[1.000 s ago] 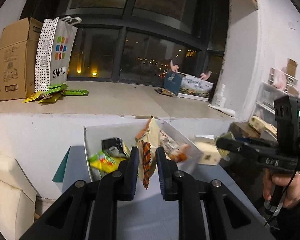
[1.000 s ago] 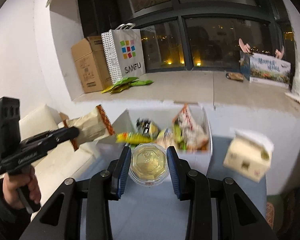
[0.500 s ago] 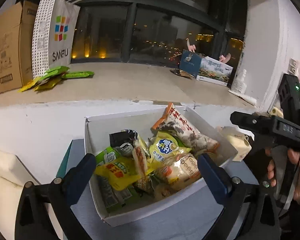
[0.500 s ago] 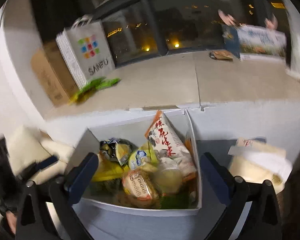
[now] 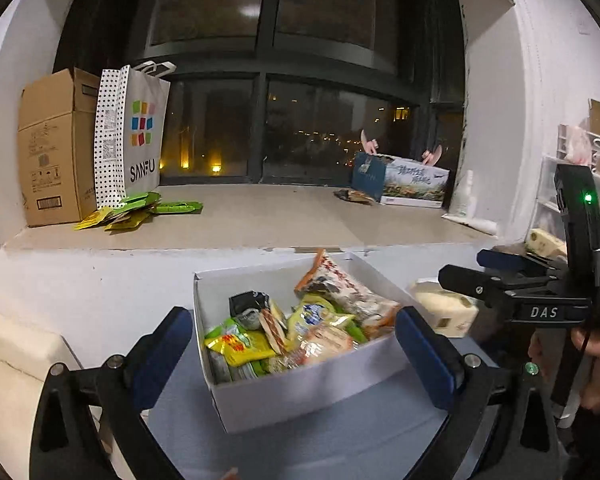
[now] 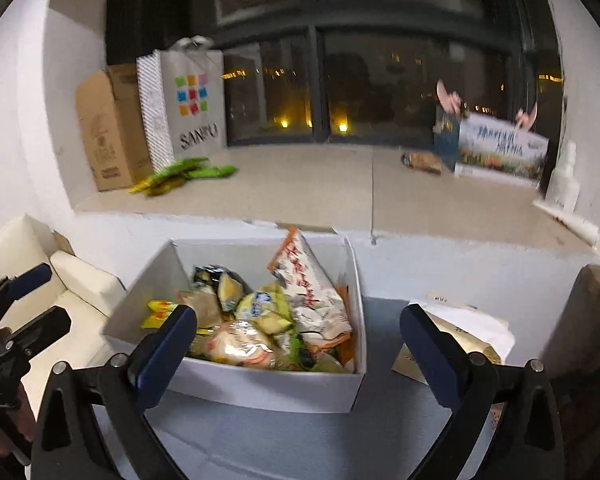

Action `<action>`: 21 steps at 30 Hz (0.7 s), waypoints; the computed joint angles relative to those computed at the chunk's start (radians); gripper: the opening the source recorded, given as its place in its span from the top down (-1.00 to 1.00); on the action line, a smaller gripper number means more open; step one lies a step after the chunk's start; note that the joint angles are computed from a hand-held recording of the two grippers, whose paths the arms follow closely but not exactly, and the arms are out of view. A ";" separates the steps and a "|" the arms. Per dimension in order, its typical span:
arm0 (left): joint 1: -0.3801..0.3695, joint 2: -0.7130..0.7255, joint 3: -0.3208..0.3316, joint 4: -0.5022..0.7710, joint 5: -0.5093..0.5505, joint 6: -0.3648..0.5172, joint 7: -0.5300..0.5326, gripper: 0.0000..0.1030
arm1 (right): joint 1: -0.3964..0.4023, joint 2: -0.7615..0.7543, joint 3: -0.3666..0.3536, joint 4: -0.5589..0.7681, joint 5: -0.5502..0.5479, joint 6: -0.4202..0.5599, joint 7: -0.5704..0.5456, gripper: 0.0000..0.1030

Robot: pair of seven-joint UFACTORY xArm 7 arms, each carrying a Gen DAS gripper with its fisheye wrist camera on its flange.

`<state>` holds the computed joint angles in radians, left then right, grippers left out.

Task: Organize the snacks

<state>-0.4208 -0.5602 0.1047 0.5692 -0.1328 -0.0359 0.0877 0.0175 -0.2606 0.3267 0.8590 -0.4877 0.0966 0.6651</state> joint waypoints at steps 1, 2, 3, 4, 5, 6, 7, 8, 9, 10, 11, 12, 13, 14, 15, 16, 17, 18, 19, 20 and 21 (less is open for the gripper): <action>0.049 -0.026 -0.047 -0.014 0.008 0.014 -0.019 -1.00 | 0.029 -0.032 -0.023 -0.031 0.021 -0.025 -0.019 -1.00; 0.123 -0.063 -0.118 -0.030 0.022 0.037 -0.051 -1.00 | 0.055 -0.054 -0.040 -0.050 0.048 -0.031 -0.042 -1.00; 0.172 -0.094 -0.165 -0.041 0.038 0.062 -0.076 -1.00 | 0.081 -0.088 -0.052 -0.071 0.077 -0.015 -0.065 -1.00; 0.201 -0.126 -0.194 -0.051 0.052 0.093 -0.094 -1.00 | 0.088 -0.124 -0.052 -0.096 0.100 -0.015 -0.071 -1.00; 0.201 -0.160 -0.199 -0.063 0.061 0.125 -0.103 -1.00 | 0.104 -0.152 -0.058 -0.117 0.127 -0.015 -0.082 -1.00; 0.165 -0.202 -0.176 -0.078 0.057 0.169 -0.100 -1.00 | 0.133 -0.196 -0.069 -0.150 0.155 -0.011 -0.101 -1.00; 0.129 -0.238 -0.151 -0.088 0.045 0.211 -0.099 -1.00 | 0.158 -0.231 -0.079 -0.177 0.174 -0.011 -0.123 -1.00; 0.096 -0.271 -0.130 -0.099 0.031 0.249 -0.097 -1.00 | 0.173 -0.259 -0.079 -0.199 0.189 -0.009 -0.139 -1.00; 0.086 -0.299 -0.129 -0.108 0.021 0.279 -0.103 -1.00 | 0.200 -0.289 -0.090 -0.227 0.210 -0.014 -0.159 -1.00; 0.081 -0.340 -0.134 -0.123 0.013 0.310 -0.115 -1.00 | 0.238 -0.329 -0.108 -0.264 0.235 -0.018 -0.179 -1.00; 0.082 -0.373 -0.145 -0.136 0.010 0.329 -0.124 -1.00 | 0.246 -0.359 -0.103 -0.285 0.250 -0.008 -0.187 -1.00; 0.093 -0.417 -0.167 -0.152 0.014 0.354 -0.140 -1.00 | 0.256 -0.395 -0.098 -0.307 0.268 0.007 -0.191 -1.00; 0.099 -0.448 -0.182 -0.165 0.016 0.367 -0.154 -1.00 | 0.264 -0.432 -0.091 -0.331 0.287 0.022 -0.192 -1.00; 0.101 -0.481 -0.196 -0.176 0.018 0.382 -0.168 -1.00 | 0.267 -0.476 -0.080 -0.357 0.305 0.034 -0.188 -1.00; 0.094 -0.523 -0.202 -0.189 0.016 0.403 -0.183 -1.00 | 0.290 -0.518 -0.087 -0.388 0.328 0.034 -0.191 -1.00; 0.079 -0.548 -0.198 -0.197 0.012 0.419 -0.187 -1.00 | 0.307 -0.542 -0.094 -0.405 0.347 0.037 -0.197 -1.00; 0.064 -0.577 -0.196 -0.202 0.010 0.445 -0.189 -1.00 | 0.329 -0.582 -0.096 -0.422 0.371 0.079 -0.194 -1.00; 0.057 -0.614 -0.203 -0.208 0.009 0.478 -0.198 -1.00 | 0.341 -0.613 -0.094 -0.434 0.392 0.110 -0.188 -1.00; 0.057 -0.636 -0.212 -0.211 0.010 0.499 -0.208 -1.00 | 0.345 -0.641 -0.089 -0.450 0.405 0.122 -0.182 -1.00; 0.054 -0.658 -0.218 -0.214 0.011 0.522 -0.214 -1.00 | 0.347 -0.691 -0.071 -0.476 0.416 0.136 -0.167 -1.00; 0.045 -0.687 -0.221 -0.219 0.009 0.547 -0.221 -1.00 | 0.350 -0.719 -0.060 -0.489 0.423 0.149 -0.158 -1.00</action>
<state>-0.3760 -1.2471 -0.1166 0.3499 -0.1238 0.5113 -0.1333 0.3673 -0.9794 0.2670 0.3697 -0.0644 0.2452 0.5068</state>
